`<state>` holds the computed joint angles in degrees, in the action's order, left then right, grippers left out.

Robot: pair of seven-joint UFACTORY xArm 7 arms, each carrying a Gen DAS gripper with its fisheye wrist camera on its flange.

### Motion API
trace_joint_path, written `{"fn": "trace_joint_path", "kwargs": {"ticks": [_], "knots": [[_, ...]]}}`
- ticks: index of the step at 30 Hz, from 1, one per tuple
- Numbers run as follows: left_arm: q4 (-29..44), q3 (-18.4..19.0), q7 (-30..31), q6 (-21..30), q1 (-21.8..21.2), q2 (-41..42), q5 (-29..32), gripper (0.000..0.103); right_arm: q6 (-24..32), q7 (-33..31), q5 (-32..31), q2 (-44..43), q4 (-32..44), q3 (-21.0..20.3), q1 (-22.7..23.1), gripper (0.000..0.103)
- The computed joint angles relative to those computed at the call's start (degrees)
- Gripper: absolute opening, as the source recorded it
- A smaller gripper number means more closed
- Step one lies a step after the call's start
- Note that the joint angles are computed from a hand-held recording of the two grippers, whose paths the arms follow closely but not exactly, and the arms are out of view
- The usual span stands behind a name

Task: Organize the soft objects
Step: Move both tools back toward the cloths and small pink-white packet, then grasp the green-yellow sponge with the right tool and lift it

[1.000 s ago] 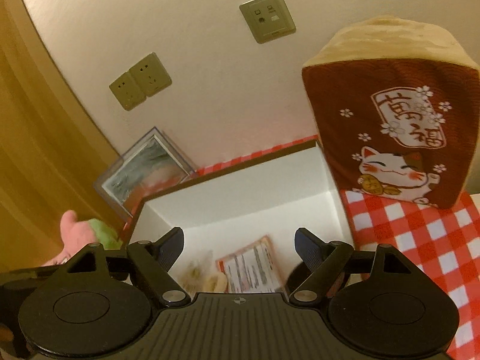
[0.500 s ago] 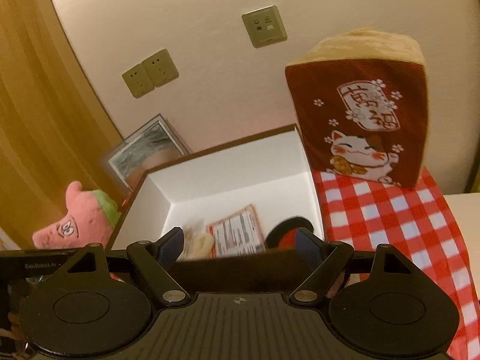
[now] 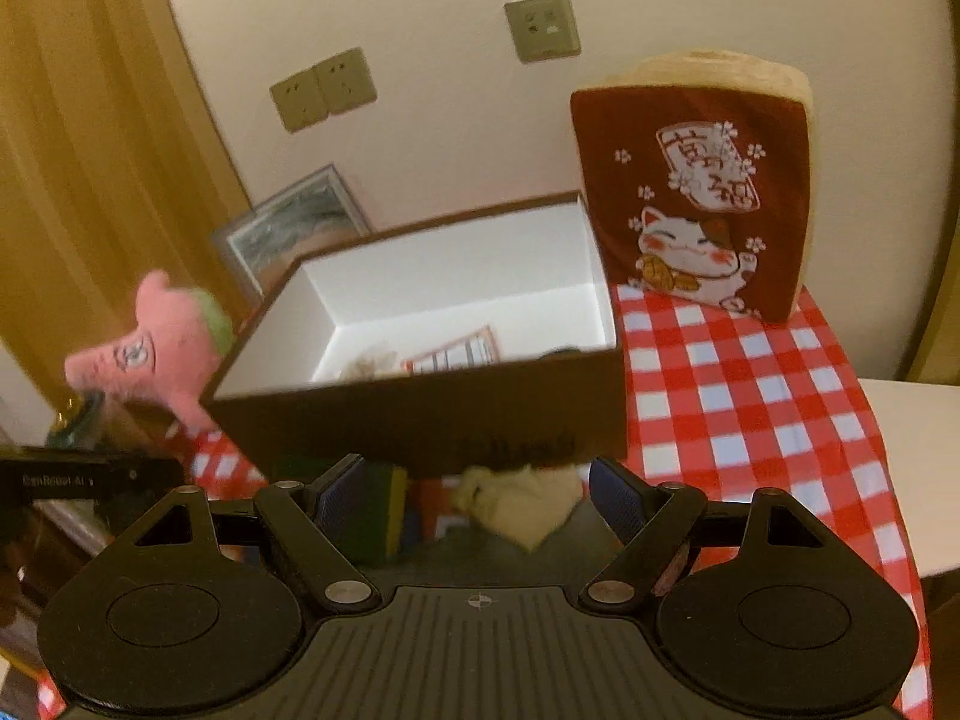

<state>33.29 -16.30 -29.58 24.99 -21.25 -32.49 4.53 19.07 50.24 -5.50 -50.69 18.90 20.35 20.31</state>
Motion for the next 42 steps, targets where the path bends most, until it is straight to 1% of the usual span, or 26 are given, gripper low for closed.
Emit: {"fn": "trace_joint_path", "kwargs": {"ticks": [5,10,14,18,21,23,29,34,39,42], "knots": [[-2.5,0.0,-0.1,0.5,-1.4,-2.3,-0.8,0.049,2.8,1.1,0.6,-2.2,-1.5,1.2,2.9,0.081],[-4.5,0.1,0.2,0.9,-3.0,-3.6,-1.8,0.049,5.8,2.3,0.6,-3.8,-2.2,2.0,4.6,0.081],[-5.6,-1.3,0.1,0.8,-3.0,-4.0,-0.7,0.049,7.5,3.2,0.5,-4.7,-2.5,2.4,5.7,0.081],[-6.5,-1.6,0.2,-0.6,-3.4,-3.5,0.0,0.050,8.7,3.9,0.2,-5.1,-2.7,2.7,6.3,0.081],[-6.8,-2.2,0.4,-1.8,-3.1,-2.7,1.3,0.054,9.2,4.3,0.1,-5.1,-2.8,2.8,6.8,0.081],[-6.9,-2.5,0.5,-2.1,-2.9,-2.1,2.0,0.054,9.4,4.5,0.1,-5.1,-2.9,2.7,7.0,0.081],[-6.8,-1.7,1.5,-3.0,-3.3,-0.3,2.2,0.054,9.7,4.4,-0.6,-3.9,-2.8,2.8,7.1,0.081],[-6.7,-1.3,2.0,-3.2,-3.2,0.8,2.2,0.054,7.1,2.8,-2.3,0.2,-1.6,3.2,6.4,0.081],[-6.9,-0.6,1.9,-3.0,-2.6,1.4,2.0,0.054,0.9,-1.5,-7.4,7.5,1.2,5.5,3.4,0.081],[-6.8,-0.3,1.8,-2.8,-1.9,1.9,1.9,0.054,-4.7,-4.3,-11.8,12.5,3.1,7.8,0.1,0.081]]}}
